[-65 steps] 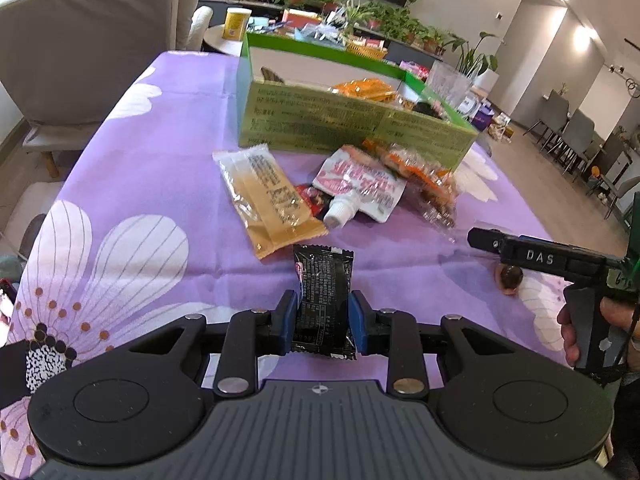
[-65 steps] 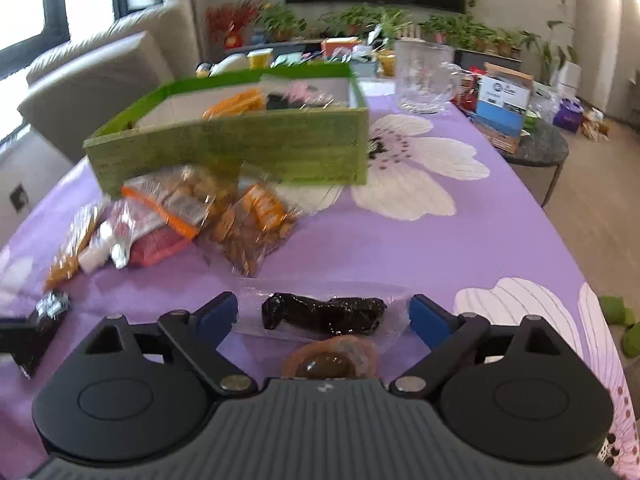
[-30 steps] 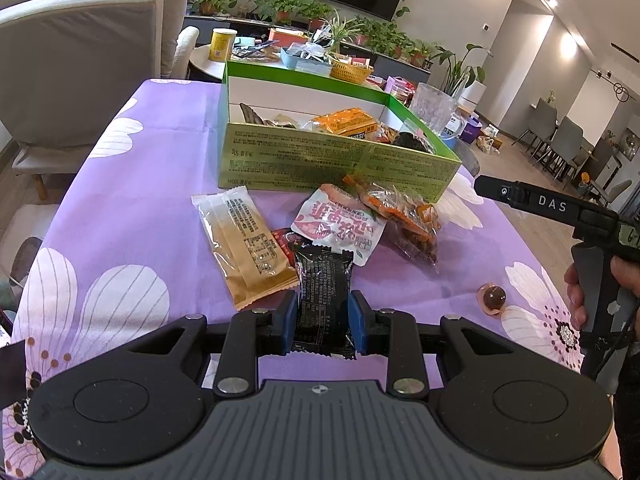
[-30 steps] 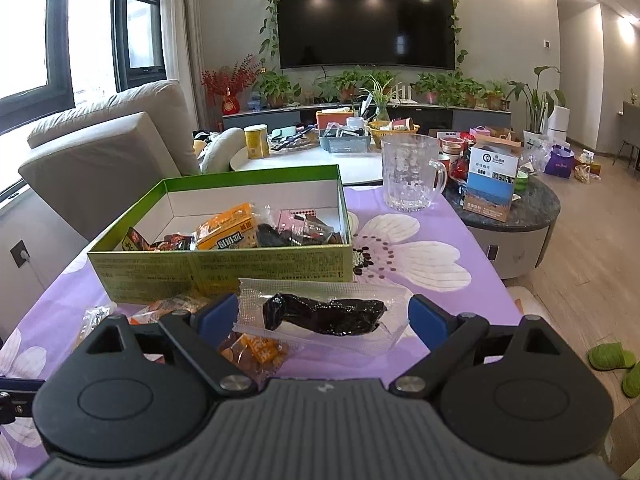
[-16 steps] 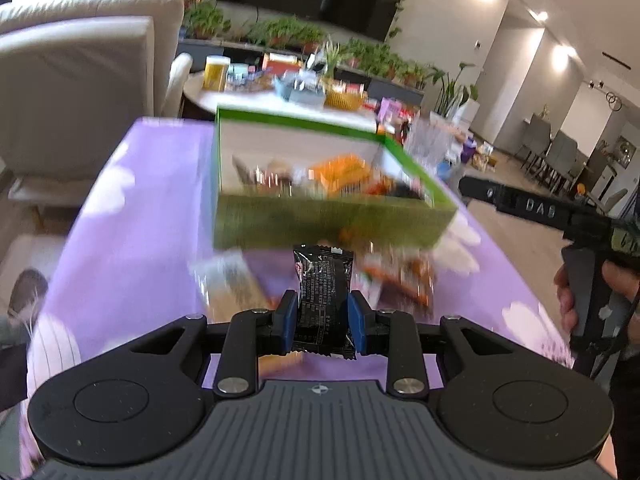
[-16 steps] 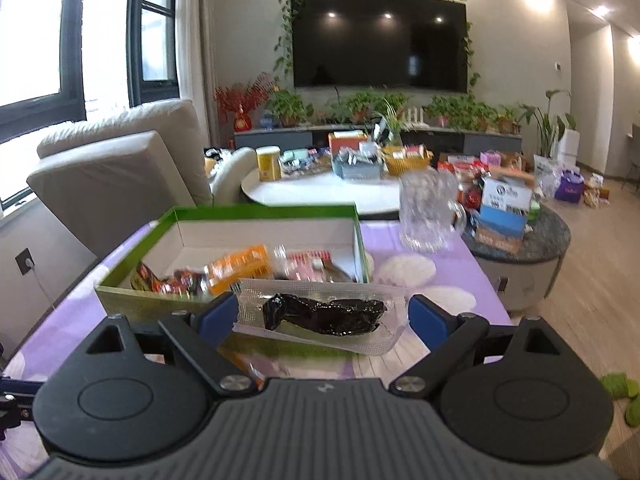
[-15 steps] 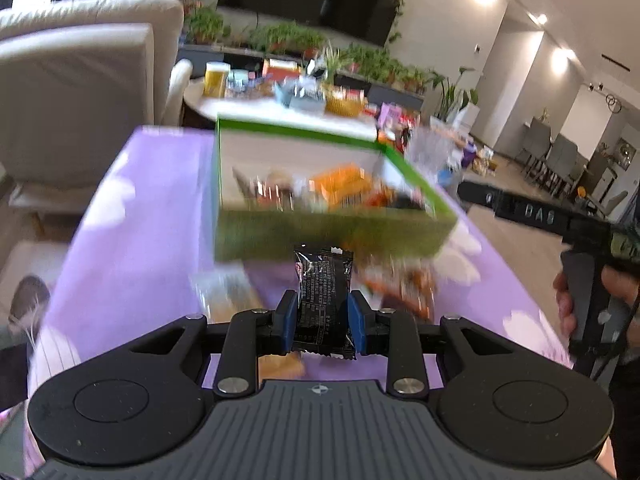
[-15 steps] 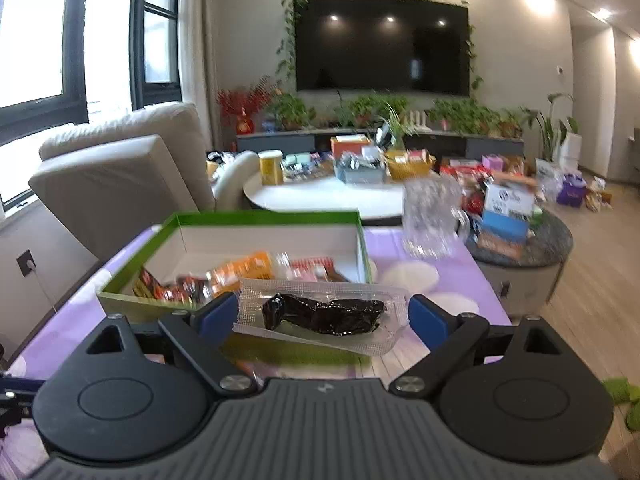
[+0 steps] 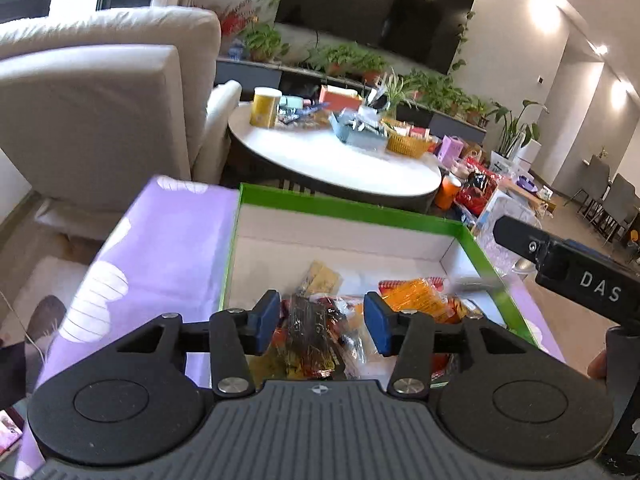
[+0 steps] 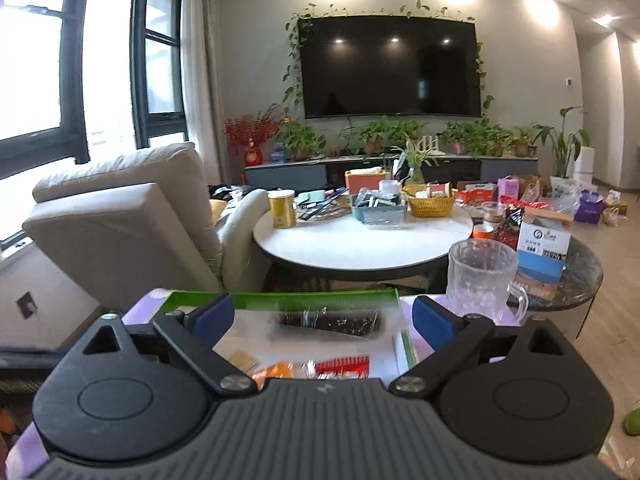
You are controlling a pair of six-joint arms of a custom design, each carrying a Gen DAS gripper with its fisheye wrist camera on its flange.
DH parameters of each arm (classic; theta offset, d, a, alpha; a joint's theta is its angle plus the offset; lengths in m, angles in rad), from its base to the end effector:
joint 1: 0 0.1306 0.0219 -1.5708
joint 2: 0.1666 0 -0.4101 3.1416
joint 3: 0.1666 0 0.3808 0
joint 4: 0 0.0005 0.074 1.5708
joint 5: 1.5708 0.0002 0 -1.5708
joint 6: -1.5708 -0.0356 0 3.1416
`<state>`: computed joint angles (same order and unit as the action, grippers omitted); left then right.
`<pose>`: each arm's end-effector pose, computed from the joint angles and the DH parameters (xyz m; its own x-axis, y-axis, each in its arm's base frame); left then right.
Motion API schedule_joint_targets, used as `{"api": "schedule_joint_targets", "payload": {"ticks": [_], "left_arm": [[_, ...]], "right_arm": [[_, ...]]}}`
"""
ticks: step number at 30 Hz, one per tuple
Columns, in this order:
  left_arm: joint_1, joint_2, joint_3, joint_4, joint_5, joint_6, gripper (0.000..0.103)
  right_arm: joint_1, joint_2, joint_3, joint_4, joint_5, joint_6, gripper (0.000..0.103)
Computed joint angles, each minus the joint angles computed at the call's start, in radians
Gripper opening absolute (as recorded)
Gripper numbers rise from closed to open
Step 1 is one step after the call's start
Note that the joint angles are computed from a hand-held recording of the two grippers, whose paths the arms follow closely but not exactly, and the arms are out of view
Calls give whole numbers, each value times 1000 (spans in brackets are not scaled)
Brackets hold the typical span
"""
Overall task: Organize snacks
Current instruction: 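Carry both snacks over the green box and open both tools, then grasp the beige bread packet with the left tool while the right tool moves over the chocolate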
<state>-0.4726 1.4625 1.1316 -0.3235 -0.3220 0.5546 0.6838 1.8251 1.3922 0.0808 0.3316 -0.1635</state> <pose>0.4424 -0.2141 0.3505 -0.5704 -0.2694 -0.7759 -0.1084 0.9611 -0.2541 0.5007 0.3925 0.3078 -0.3224 -0.0642 -0.9444 -0.3121 0.9491 0.0420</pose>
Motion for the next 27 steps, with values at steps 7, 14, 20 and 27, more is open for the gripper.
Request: {"api": "schedule_joint_targets", "payload": {"ticks": [7,14,20,27], "left_arm": [[14,-13,-32,13,32,5,48],[-8,-60,-58,22,3,22,50],[-22,-112,-100,15,-32,41,52],[-40,-167,-152,-16,-57,69,53]], "right_arm": [[-3,-7,-41,-17,-5,-53,88],[-2,-34,-53,-59,-17,-125,88],[9,-74,-101,-36,-12,-81,88],[10,-114,-158,-40,-13,-99,88]]}}
